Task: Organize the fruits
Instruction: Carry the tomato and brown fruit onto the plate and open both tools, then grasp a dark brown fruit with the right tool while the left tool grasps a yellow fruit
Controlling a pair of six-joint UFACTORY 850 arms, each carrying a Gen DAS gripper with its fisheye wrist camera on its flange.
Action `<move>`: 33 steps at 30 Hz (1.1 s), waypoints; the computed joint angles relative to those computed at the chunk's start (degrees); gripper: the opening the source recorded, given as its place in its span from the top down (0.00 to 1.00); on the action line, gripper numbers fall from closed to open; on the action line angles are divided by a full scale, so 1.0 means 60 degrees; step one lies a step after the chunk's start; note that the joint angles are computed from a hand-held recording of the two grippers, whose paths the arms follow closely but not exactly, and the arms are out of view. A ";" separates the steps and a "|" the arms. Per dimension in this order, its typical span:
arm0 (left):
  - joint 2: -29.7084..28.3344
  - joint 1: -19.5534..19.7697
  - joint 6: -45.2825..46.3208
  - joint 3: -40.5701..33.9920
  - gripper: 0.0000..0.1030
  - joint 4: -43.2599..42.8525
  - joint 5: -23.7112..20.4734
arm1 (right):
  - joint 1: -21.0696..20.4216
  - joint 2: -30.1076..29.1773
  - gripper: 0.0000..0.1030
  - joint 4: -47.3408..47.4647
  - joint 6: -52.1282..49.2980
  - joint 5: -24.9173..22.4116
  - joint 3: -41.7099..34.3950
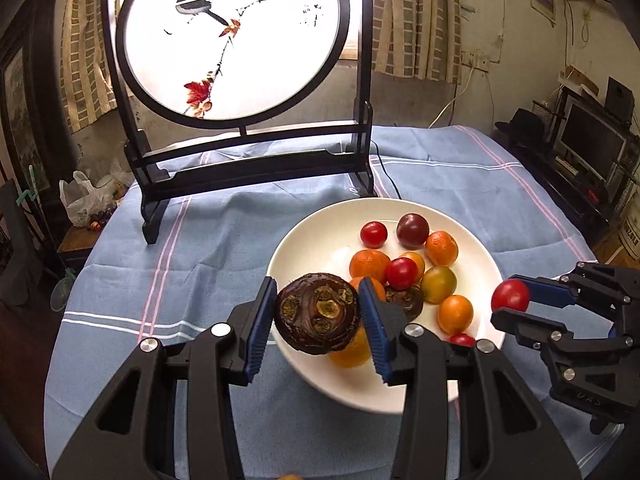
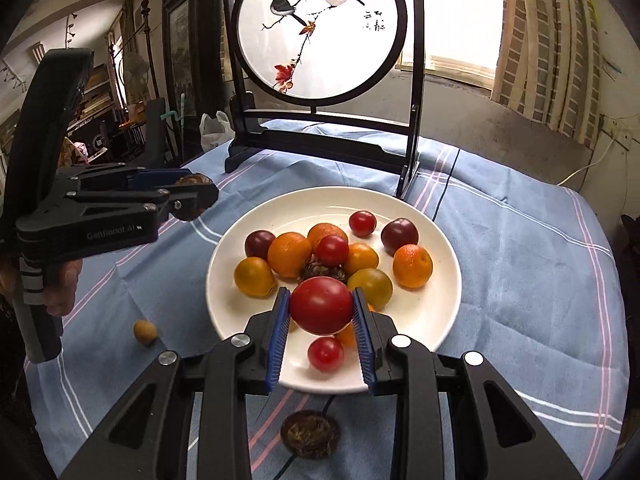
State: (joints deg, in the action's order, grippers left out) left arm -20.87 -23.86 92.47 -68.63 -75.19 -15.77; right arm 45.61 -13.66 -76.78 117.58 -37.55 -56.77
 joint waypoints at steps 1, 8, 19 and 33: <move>-0.0207 -0.0115 -0.0428 -0.0202 0.60 0.0361 0.0126 | -0.0128 -0.0109 0.70 0.0044 -0.0067 0.0005 -0.0098; -0.1328 -0.0460 -0.3135 -0.1344 0.49 0.2454 0.0522 | -0.1001 -0.0773 0.60 0.0415 -0.0590 0.0452 -0.0624; -0.0056 0.0481 0.0403 0.0228 0.37 -0.0765 -0.0404 | 0.0203 0.0231 0.23 -0.0650 0.1350 0.0035 0.0629; 0.1671 0.2149 0.3519 0.3001 0.31 -0.2500 -0.1105 | 0.1370 -0.0734 0.22 0.1925 -0.0530 -0.0232 0.0258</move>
State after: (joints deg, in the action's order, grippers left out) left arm -10.84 -10.96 113.58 -50.62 -90.19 -22.40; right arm 53.83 -18.06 -65.23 114.40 -38.94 -55.22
